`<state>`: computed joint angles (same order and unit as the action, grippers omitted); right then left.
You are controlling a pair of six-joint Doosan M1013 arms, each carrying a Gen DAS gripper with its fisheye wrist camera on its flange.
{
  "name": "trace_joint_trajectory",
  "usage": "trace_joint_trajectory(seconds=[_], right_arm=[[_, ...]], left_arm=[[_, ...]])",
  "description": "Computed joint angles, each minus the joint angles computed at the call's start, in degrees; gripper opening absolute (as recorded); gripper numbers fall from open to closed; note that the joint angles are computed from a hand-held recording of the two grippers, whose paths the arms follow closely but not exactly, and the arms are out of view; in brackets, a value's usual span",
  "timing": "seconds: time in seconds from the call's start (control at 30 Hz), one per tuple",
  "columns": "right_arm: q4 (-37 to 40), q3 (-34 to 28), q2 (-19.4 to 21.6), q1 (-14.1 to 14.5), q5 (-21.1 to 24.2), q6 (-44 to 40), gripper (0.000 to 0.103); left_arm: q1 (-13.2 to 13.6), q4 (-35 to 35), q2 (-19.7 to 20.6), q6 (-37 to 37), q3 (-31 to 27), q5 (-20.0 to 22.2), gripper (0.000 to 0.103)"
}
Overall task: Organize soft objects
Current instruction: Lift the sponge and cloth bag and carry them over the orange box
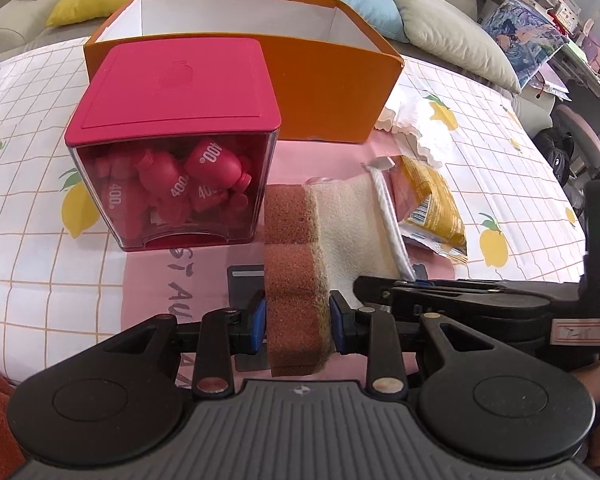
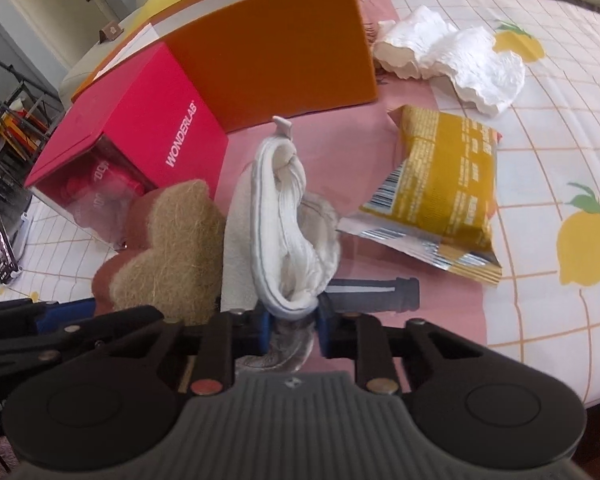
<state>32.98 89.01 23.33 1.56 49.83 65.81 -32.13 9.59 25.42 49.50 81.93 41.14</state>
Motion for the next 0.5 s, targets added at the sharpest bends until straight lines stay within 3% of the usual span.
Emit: trace_joint_trajectory(seconds=[0.2,0.5], right_arm=[[3.7,1.6,-2.7,-1.0,-1.3,-5.5,0.013],[7.2,4.1,-7.9,-2.2,-11.1,-14.2,0.013]], left_arm=[[0.0,-0.6,-0.8,0.7,0.5,-1.5,0.035],[-0.2,-0.5,-3.5,-0.4,2.3,-7.4,0.035]])
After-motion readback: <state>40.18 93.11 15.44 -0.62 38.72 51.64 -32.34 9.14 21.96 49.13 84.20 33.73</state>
